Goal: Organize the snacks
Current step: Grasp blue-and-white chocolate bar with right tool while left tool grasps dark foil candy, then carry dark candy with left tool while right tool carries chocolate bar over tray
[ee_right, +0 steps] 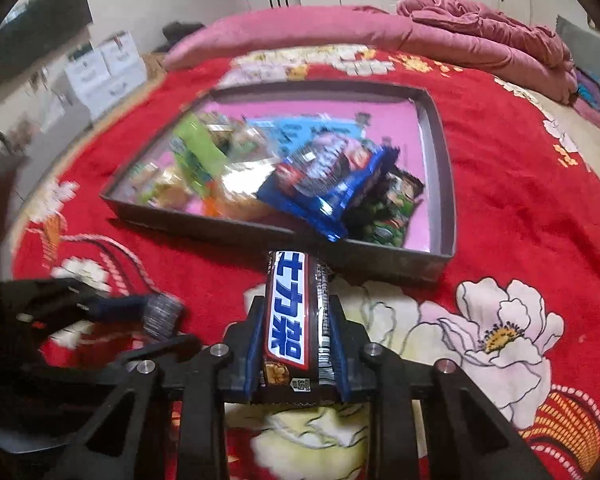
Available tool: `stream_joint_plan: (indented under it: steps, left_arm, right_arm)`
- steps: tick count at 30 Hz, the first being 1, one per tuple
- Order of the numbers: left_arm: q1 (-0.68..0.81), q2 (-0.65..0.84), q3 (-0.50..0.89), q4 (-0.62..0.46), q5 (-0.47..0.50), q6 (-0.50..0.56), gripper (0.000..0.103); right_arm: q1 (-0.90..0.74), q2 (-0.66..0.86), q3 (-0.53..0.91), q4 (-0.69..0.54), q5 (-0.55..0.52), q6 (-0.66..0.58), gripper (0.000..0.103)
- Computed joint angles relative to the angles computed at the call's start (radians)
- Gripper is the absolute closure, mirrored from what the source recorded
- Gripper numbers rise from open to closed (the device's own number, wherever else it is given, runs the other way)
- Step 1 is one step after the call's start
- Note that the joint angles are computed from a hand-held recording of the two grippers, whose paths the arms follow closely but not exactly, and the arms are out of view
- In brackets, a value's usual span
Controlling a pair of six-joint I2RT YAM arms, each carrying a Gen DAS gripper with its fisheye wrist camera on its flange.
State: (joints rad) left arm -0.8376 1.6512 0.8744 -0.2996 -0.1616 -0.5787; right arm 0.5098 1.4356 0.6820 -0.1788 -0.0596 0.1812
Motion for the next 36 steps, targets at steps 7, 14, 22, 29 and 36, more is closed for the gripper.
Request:
stream_joint_plan:
  steps: [7,14,22,29,36]
  left_arm:
    - [0.02,-0.112,-0.071,0.069,0.012,-0.023,0.07]
    - [0.016,-0.249,-0.144,0.12,-0.082,-0.042,0.07]
    - [0.052,-0.281,-0.151,0.122,-0.103,-0.029,0.07]
    - [0.081,-0.265,-0.148,0.131,-0.091,-0.023,0.07]
    - [0.103,-0.251,-0.144,0.148,-0.076,-0.021,0.07]
  right_arm:
    - [0.035,-0.107,-0.039,0.002,0.022,0.02,0.074]
    - [0.047,-0.198,-0.07,0.048,0.054,0.005,0.074]
    - [0.059,-0.18,-0.057,0.081,0.042,0.008,0.074]
    - [0.074,-0.123,-0.025,0.119,0.041,0.023,0.074]
    - [0.06,-0.109,-0.018,0.15,0.039,0.03,0.074]
